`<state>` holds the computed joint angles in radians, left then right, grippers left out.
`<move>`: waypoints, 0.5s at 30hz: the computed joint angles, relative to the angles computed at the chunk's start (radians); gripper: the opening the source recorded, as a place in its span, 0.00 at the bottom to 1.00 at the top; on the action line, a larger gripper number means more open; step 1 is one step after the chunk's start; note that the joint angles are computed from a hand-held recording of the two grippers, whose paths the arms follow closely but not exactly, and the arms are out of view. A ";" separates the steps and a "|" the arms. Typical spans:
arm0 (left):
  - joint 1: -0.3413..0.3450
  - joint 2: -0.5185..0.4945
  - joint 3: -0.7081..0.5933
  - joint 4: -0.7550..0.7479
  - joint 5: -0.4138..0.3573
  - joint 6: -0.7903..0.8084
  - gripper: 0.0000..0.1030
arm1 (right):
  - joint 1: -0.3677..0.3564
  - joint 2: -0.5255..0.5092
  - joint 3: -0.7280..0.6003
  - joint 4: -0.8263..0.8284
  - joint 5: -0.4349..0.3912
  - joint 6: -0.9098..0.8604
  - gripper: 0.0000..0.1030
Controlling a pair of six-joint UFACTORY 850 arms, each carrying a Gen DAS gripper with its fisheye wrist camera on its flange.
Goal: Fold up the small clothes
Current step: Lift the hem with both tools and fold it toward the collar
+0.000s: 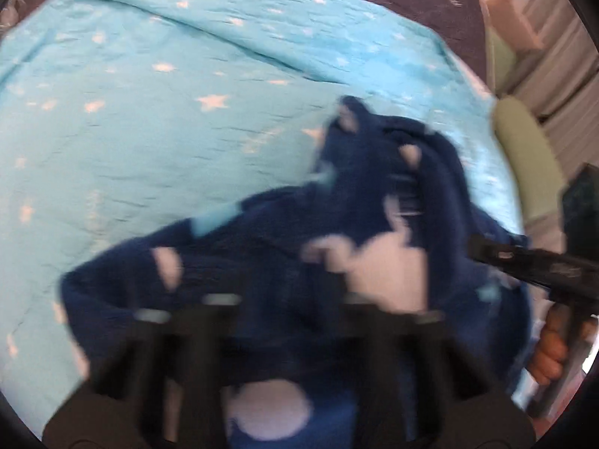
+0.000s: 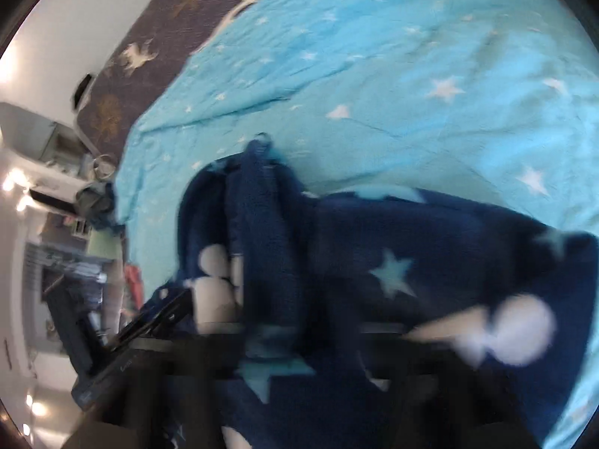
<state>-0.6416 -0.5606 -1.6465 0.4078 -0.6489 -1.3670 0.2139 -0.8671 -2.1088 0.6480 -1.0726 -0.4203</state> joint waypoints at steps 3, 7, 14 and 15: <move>-0.036 -0.001 -0.008 0.153 -0.168 -0.062 0.01 | -0.006 0.056 0.071 -0.087 0.108 -0.001 0.07; -0.013 0.088 0.151 0.146 -0.045 -0.171 0.01 | -0.028 0.045 0.099 -0.116 0.118 -0.017 0.04; -0.004 0.112 0.158 0.196 0.093 -0.282 0.52 | 0.032 0.166 0.214 -0.338 0.328 0.040 0.21; -0.001 0.091 0.131 0.200 0.095 -0.275 0.53 | 0.035 0.163 0.205 -0.339 0.345 0.044 0.22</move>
<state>-0.6424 -0.4695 -1.5159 0.6076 -0.5535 -1.6422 0.2486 -0.7039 -1.9042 0.3093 -0.7272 -0.3766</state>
